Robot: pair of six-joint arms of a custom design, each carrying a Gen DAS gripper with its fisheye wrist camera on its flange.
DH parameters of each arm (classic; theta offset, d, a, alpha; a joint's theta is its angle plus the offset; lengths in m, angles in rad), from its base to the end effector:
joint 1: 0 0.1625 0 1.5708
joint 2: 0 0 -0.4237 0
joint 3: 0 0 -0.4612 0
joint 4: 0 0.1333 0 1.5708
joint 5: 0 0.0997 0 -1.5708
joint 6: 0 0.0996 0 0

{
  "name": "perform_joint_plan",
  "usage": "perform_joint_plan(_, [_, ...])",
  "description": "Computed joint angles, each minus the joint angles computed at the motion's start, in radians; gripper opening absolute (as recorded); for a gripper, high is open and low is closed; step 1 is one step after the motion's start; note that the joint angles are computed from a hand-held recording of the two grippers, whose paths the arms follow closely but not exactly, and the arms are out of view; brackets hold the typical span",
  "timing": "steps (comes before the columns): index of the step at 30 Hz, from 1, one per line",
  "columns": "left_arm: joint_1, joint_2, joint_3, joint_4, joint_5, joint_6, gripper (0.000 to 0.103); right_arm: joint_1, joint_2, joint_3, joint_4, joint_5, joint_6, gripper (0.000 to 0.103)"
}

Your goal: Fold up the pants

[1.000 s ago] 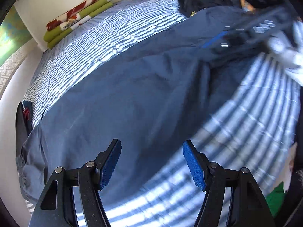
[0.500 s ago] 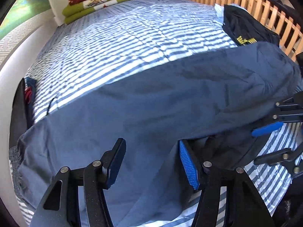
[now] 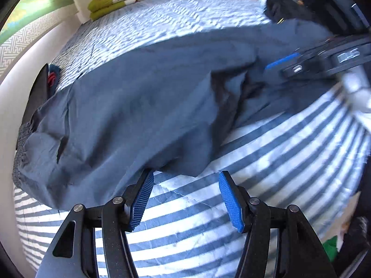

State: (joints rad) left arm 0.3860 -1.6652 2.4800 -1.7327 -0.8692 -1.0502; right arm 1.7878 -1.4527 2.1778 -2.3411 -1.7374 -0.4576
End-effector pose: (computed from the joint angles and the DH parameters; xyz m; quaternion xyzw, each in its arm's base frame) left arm -0.2123 -0.2995 0.1278 0.1698 0.8801 -0.1607 0.4133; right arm 0.2215 -0.4623 0.1838 0.3279 -0.9408 0.0124 0.0853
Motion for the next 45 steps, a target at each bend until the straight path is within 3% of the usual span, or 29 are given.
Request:
perform_joint_plan(3, [0.060, 0.015, 0.001, -0.069, 0.030, -0.002, 0.062, 0.002, -0.011, 0.001, 0.015, -0.002, 0.011, 0.038])
perform_joint_plan(4, [0.078, 0.005, 0.003, -0.102, 0.028, 0.010, 0.051, 0.000, -0.023, 0.005, 0.028, 0.001, 0.005, 0.038])
perform_joint_plan(5, [0.096, -0.002, -0.003, -0.116, 0.024, 0.015, 0.023, -0.002, -0.036, 0.009, 0.045, 0.003, -0.012, 0.038])
perform_joint_plan(6, [0.104, -0.013, -0.011, -0.097, 0.023, 0.001, 0.010, -0.001, -0.045, 0.014, 0.055, -0.003, -0.029, 0.038])
perform_joint_plan(7, [0.113, -0.032, -0.015, -0.101, 0.011, 0.005, 0.005, 0.000, -0.060, 0.022, 0.066, -0.016, -0.044, 0.038])
perform_joint_plan(9, [0.114, -0.113, -0.003, -0.128, -0.031, 0.029, 0.005, 0.008, -0.072, 0.038, 0.069, -0.062, -0.065, 0.038])
perform_joint_plan(11, [0.090, -0.179, -0.010, -0.068, -0.056, 0.016, 0.005, 0.013, -0.079, 0.048, 0.071, -0.094, -0.071, 0.038])
perform_joint_plan(15, [0.027, -0.276, -0.033, 0.099, -0.097, -0.058, 0.005, 0.016, -0.102, 0.065, 0.052, -0.103, -0.090, 0.038])
perform_joint_plan(20, [-0.031, -0.354, -0.026, 0.209, -0.182, -0.138, 0.004, 0.017, -0.119, 0.084, 0.056, -0.107, -0.096, 0.038])
perform_joint_plan(25, [0.008, -0.240, -0.034, 0.310, -0.244, -0.116, 0.009, 0.036, -0.151, 0.129, 0.065, -0.162, -0.157, 0.038])
perform_joint_plan(27, [0.013, -0.257, -0.030, 0.295, -0.266, -0.110, 0.014, 0.041, -0.160, 0.134, 0.071, -0.171, -0.163, 0.038])
perform_joint_plan(30, [-0.028, -0.363, -0.014, 0.235, -0.240, -0.104, 0.021, 0.011, -0.214, 0.113, 0.151, -0.081, -0.151, 0.038])
perform_joint_plan(32, [-0.044, -0.404, -0.012, 0.201, -0.194, -0.099, 0.033, -0.022, -0.261, 0.099, 0.174, 0.005, -0.146, 0.038])
perform_joint_plan(35, [0.006, -0.349, -0.050, 0.178, -0.140, -0.057, 0.034, -0.059, -0.265, 0.074, 0.132, 0.049, -0.067, 0.038])
perform_joint_plan(37, [0.050, -0.324, -0.077, 0.194, -0.092, -0.015, 0.034, -0.057, -0.220, 0.059, 0.078, -0.023, -0.034, 0.038])
perform_joint_plan(40, [0.120, -0.264, -0.142, 0.231, -0.008, 0.001, 0.034, -0.003, -0.132, 0.046, -0.012, -0.265, -0.059, 0.038])
perform_joint_plan(41, [0.151, -0.252, -0.164, 0.240, 0.026, 0.007, 0.037, 0.004, -0.118, 0.045, -0.063, -0.305, -0.091, 0.038])
perform_joint_plan(45, [0.286, -0.177, -0.235, 0.108, 0.091, 0.167, 0.054, 0.015, -0.082, -0.025, -0.121, -0.261, -0.181, 0.039])
